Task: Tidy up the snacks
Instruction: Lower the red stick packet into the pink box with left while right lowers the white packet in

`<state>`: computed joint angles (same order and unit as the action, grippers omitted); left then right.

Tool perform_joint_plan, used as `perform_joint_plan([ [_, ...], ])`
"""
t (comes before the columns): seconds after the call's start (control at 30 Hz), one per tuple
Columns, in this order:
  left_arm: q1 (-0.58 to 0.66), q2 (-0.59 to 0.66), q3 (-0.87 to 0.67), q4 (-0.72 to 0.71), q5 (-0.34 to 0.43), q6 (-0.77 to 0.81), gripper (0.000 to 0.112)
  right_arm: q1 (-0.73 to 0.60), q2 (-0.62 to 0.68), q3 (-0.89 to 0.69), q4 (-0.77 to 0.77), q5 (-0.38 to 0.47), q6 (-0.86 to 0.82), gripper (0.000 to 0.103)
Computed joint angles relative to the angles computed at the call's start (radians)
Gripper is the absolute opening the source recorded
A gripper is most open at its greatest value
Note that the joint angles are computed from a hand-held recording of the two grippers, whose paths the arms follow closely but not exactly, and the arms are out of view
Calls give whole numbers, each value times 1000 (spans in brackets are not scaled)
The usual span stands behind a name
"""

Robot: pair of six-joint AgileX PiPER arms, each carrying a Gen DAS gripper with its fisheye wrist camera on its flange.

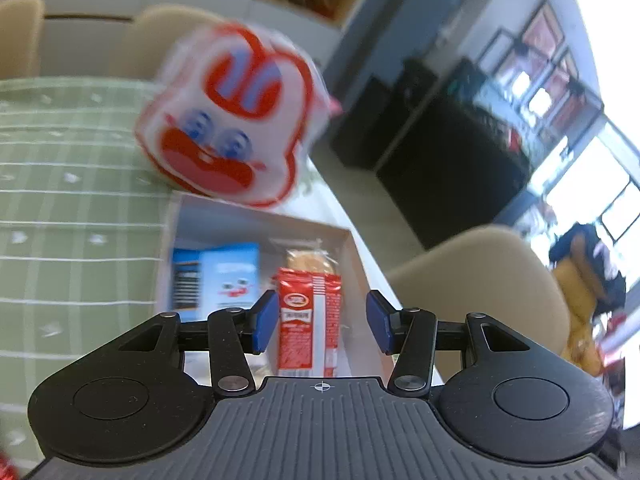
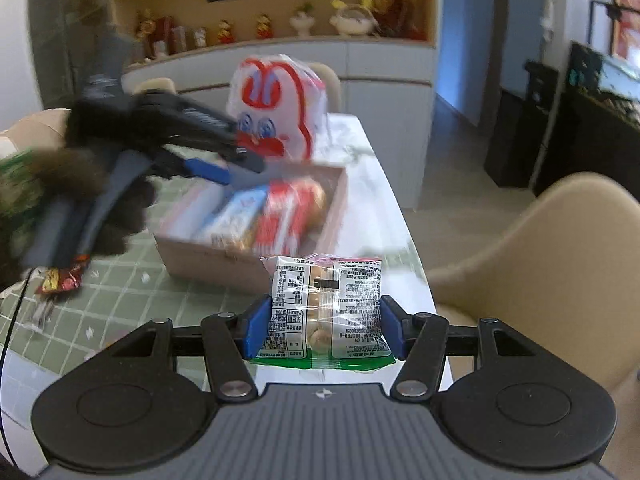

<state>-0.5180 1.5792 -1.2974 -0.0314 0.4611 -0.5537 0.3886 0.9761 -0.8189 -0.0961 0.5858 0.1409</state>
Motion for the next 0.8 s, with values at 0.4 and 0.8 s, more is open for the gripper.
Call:
perform_joint_plan([
  [0.4,-245,-528,520,404,259,-527,53,-75,716,-820,401,250,-297,58],
  [0.8,-419,-934,746,575,723,-959,53,125,877,-926,25,264,45,72],
])
